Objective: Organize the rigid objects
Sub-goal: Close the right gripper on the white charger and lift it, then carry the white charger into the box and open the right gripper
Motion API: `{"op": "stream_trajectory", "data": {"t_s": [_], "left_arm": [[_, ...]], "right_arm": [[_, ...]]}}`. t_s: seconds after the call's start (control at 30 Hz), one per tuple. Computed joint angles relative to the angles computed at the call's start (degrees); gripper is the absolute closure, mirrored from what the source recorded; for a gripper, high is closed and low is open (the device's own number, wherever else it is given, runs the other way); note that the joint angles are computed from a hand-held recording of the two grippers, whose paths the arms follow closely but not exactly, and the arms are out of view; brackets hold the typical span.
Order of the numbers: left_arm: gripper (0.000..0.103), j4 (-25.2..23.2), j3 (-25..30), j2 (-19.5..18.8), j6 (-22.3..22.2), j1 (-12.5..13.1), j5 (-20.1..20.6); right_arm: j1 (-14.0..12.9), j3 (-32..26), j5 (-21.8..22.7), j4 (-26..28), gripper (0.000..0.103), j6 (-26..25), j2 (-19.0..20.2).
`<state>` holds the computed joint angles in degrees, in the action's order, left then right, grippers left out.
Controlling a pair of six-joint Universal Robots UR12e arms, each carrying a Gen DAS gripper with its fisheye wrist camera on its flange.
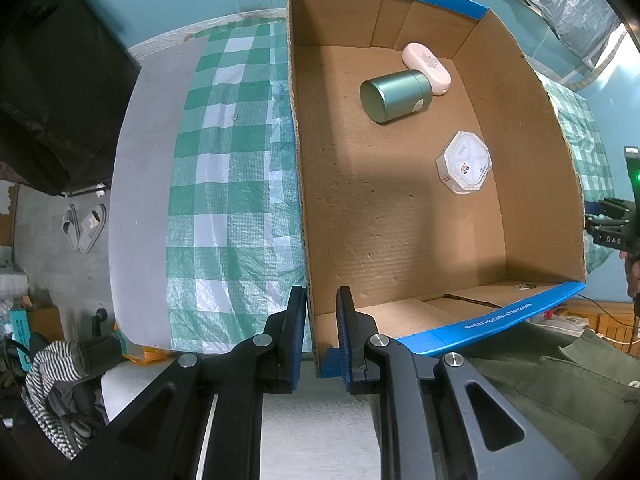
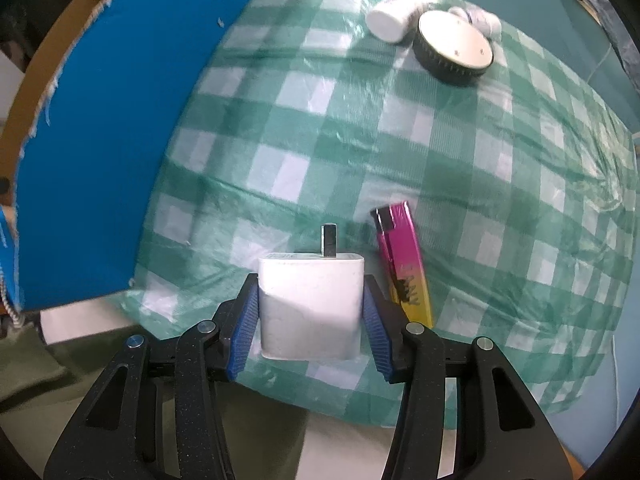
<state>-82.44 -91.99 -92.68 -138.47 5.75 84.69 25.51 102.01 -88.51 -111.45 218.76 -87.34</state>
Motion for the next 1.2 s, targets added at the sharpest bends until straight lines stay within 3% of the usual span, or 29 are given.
{"op": "stream_trajectory", "data": {"t_s": [0.8, 1.2], "left_arm": [[0.088, 0.15, 0.28, -0.24, -0.52, -0.20, -0.05], [0.088, 0.15, 0.54, -0.37, -0.24, -0.41, 0.20]], "right_arm": [[-1.87, -10.29, -3.17, 2.00, 0.054, -6.13, 2.86], [-2.40, -16.65, -4.51, 0.11, 0.054, -10.91, 6.96]]}}
